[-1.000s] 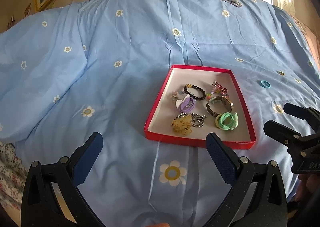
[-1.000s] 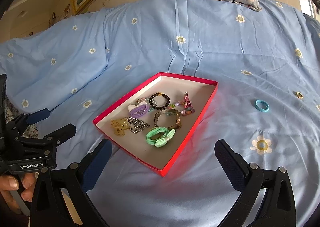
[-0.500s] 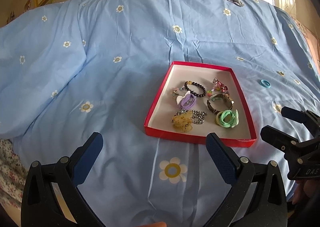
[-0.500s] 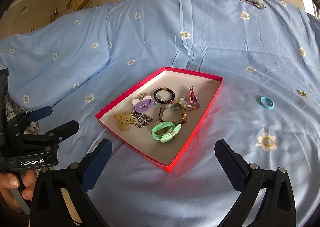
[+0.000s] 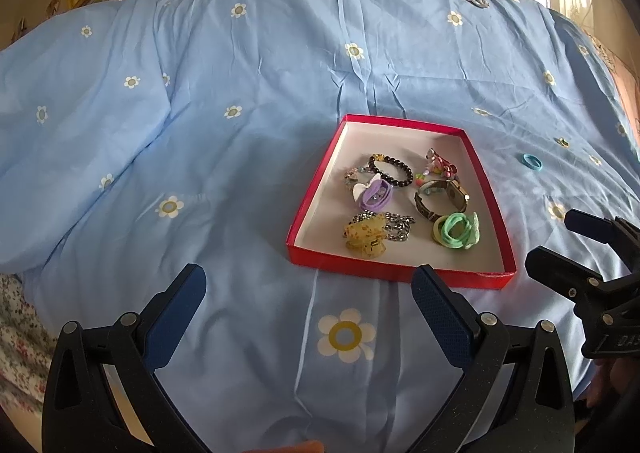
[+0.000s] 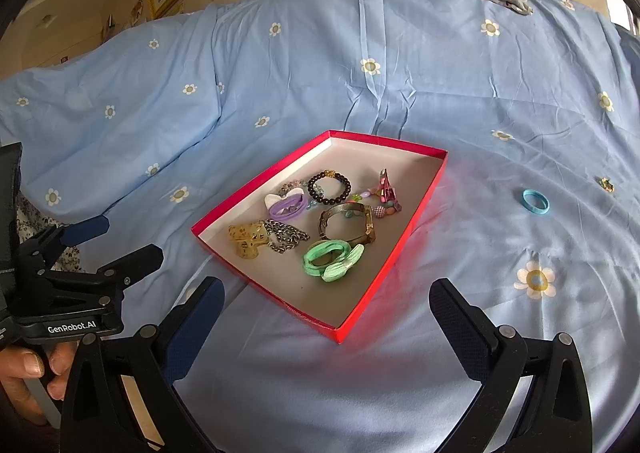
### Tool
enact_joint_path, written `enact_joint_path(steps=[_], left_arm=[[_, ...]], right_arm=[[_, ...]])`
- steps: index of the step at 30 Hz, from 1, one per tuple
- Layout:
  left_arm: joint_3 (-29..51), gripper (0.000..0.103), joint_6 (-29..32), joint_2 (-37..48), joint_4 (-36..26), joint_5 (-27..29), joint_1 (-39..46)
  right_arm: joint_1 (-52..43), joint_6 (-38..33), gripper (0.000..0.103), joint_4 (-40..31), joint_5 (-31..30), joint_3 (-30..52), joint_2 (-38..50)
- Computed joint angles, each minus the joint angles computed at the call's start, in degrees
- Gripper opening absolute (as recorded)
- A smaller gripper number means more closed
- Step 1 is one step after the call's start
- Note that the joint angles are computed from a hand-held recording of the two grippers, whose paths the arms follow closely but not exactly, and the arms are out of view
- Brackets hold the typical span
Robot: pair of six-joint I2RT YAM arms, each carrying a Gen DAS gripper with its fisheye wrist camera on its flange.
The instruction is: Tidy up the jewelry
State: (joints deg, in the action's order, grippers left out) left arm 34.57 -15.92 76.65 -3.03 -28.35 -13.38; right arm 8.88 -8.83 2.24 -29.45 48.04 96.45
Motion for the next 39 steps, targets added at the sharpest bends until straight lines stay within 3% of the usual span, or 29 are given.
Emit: enact_joint_path(steps=[39], left_arm=[[-0.82, 0.103, 0.21, -1.89, 0.56, 0.43, 0.07]], right_arm=[[-0.38, 0.34, 0.103, 1.46, -0.69, -1.55, -2.33]])
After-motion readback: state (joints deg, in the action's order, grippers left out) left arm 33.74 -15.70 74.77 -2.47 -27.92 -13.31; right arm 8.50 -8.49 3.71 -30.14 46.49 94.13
